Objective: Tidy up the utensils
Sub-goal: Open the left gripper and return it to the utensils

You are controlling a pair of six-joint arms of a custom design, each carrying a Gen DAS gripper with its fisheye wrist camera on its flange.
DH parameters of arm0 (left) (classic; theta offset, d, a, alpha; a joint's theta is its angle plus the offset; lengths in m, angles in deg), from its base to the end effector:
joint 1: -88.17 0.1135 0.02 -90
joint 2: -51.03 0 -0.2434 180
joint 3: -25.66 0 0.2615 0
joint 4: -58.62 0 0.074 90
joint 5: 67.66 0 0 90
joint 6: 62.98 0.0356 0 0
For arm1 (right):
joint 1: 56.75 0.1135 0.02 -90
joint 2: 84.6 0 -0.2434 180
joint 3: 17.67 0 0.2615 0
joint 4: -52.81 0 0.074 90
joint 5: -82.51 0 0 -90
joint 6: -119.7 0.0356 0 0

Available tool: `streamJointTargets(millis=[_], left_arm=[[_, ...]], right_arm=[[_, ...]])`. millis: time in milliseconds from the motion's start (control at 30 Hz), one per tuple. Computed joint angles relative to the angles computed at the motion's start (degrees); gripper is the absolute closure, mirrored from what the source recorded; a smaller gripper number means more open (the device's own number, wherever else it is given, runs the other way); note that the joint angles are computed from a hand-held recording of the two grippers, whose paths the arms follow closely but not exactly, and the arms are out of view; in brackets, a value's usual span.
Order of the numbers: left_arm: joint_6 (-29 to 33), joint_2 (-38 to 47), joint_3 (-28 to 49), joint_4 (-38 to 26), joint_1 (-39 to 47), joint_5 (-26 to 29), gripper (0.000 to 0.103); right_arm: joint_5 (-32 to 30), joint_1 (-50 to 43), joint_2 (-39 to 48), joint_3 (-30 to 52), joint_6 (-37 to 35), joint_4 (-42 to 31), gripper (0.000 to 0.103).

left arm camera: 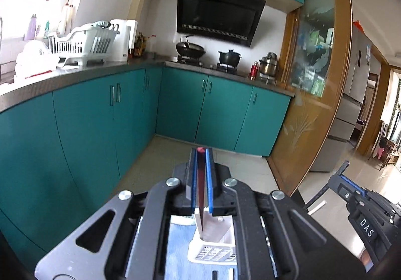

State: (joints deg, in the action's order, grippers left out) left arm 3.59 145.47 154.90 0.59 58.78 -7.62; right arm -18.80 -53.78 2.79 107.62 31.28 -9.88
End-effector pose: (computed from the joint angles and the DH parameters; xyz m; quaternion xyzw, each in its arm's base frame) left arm 0.3136 -0.1562 0.4641 -0.1001 0.8129 -0.0431 0.5721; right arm 0.3134 0.0232 0.4716 -0.0633 0.8376 0.1042 0.5325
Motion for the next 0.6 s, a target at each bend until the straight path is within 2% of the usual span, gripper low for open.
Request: streamJointTargets(millis=[67, 133, 167, 200, 233, 367, 467, 567, 600], left_arm=[[0.4, -1.2, -1.9, 0.4, -0.4, -0.6, 0.096], [1.7, -4.5, -6.0, 2.8, -1.7, -2.8, 0.093], [2.6, -6.5, -8.2, 3.7, -2.6, -4.3, 0.084], [3.1, -8.3, -10.1, 4.3, -3.4, -5.4, 0.079], [3.2, -9.9, -11.9, 5.0, -4.1, -6.1, 0.074], [1.8, -19.3, -21.8, 3.8, -7.3, -7.7, 0.069], [-2.6, -25.6, -30.1, -1.0, -9.8, -8.5, 0.065], [-7.0, -30.4, -40.3, -4.8, -10.9, -4.8, 0.065], [-8.0, -31.1, -42.8, -5.4, -11.0, -3.4, 0.065]], right_arm=[[0.6, 0.4, -0.8, -1.5, -0.7, -0.2, 0.096], [0.8, 0.2, -3.8, -5.1, -1.7, 0.9, 0.087], [0.0, -0.6, -6.8, -8.4, -1.9, 2.5, 0.074], [-0.9, -1.2, -8.9, -10.6, -1.8, 3.6, 0.065], [-2.5, -2.5, -11.7, -13.1, -1.8, 4.3, 0.065], [-10.2, -9.1, -21.6, -21.9, -2.5, 4.2, 0.065], [-16.0, -15.1, -29.1, -30.3, -5.0, 2.3, 0.065], [-15.6, -16.4, -32.7, -38.5, -11.0, -2.7, 0.065], [-13.4, -15.1, -32.8, -41.8, -12.5, -4.1, 0.065]])
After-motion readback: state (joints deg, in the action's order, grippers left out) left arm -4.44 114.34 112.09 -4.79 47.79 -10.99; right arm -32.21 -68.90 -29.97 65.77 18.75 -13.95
